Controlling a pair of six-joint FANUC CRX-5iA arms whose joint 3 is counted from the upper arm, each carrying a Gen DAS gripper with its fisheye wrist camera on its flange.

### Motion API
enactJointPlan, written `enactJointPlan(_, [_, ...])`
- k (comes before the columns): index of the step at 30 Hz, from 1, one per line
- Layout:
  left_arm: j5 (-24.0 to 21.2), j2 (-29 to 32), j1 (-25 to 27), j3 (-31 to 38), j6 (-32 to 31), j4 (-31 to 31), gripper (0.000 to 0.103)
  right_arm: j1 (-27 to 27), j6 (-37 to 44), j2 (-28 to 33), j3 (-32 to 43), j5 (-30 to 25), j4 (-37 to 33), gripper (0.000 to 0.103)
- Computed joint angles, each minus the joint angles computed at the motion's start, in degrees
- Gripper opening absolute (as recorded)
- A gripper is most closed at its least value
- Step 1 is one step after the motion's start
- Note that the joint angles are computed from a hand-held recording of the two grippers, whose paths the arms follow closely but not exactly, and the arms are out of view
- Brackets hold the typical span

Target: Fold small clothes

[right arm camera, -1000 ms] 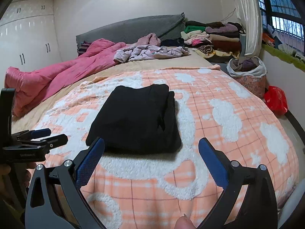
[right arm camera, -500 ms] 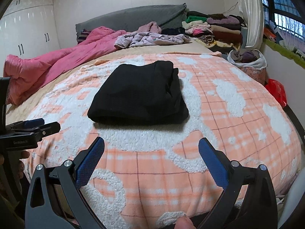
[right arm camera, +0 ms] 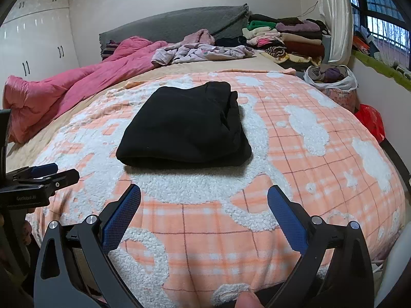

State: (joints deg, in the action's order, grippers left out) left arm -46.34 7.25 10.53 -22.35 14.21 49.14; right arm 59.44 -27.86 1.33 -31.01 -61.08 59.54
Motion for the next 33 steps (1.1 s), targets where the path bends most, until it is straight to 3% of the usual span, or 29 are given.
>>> enactJointPlan(33, [-0.4, -0.3, 0.4, 0.5, 1.6, -1.6, 0.093, 0.2, 0.2, 0.2, 0.4, -0.4, -0.3, 0.098])
